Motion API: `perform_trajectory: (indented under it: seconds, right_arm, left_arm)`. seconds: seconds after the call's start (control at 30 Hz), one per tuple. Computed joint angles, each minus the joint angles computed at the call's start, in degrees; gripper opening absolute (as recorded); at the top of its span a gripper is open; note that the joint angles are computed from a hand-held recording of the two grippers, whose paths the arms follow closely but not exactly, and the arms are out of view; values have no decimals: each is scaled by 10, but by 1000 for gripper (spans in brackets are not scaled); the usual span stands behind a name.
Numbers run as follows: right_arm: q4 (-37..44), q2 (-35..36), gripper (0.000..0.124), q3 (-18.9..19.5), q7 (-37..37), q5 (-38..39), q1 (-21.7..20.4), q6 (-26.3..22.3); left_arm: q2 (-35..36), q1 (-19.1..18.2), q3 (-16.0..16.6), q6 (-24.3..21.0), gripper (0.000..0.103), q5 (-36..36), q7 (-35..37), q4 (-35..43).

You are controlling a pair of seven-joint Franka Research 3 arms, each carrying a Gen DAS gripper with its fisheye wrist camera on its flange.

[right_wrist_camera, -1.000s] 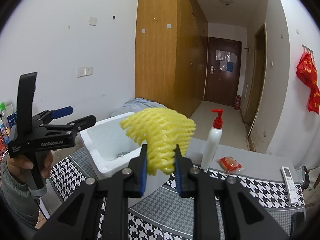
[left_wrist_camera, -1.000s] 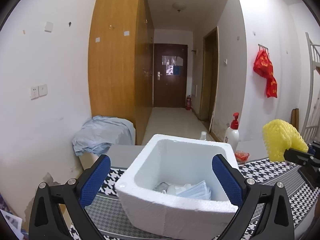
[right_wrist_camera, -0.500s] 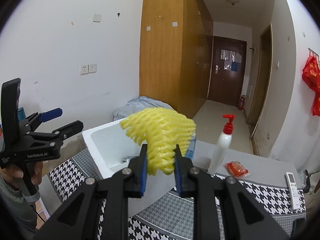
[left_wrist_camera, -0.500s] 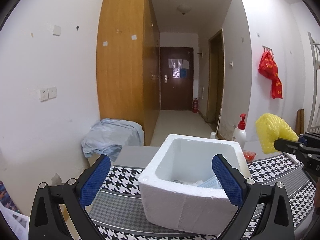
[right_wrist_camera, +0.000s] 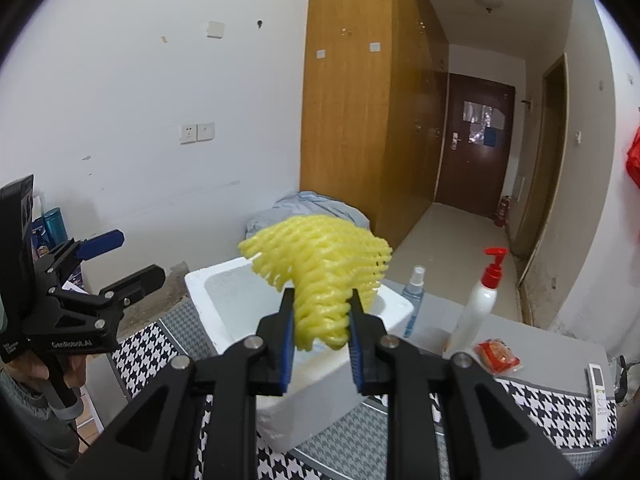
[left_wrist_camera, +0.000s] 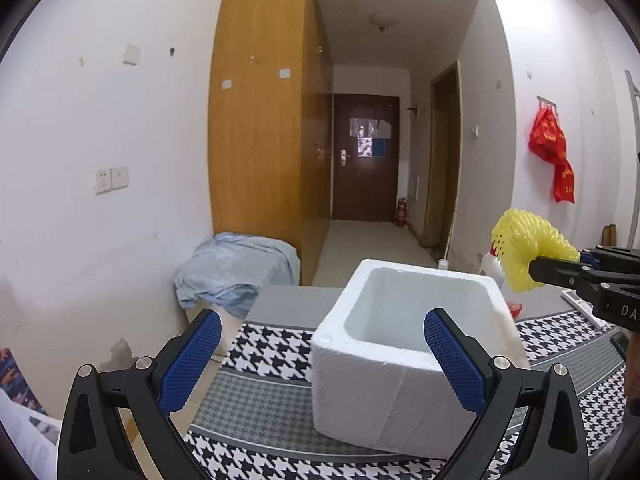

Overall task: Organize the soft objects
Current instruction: 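Carry the yellow sponge with the right gripper over the foam box and lower it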

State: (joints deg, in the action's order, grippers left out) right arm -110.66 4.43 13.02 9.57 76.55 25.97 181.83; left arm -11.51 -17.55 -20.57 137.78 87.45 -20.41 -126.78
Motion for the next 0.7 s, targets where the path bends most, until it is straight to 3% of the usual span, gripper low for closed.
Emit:
perform_trajectory:
  seconds: [0.23, 0.57, 0.7]
  right_arm:
    - [9, 21, 27, 0, 100, -114, 5, -6]
    - [14, 53, 29, -44, 364, -388, 27, -29]
    - [26, 64, 33, -39, 410, -441, 16, -38]
  left_arm:
    - [-22, 4, -2, -7, 102, -8, -19, -27]
    - [-38, 9, -5, -15, 102, -18, -32, -49]
    - [-40, 13, -3, -11, 102, -19, -30, -51]
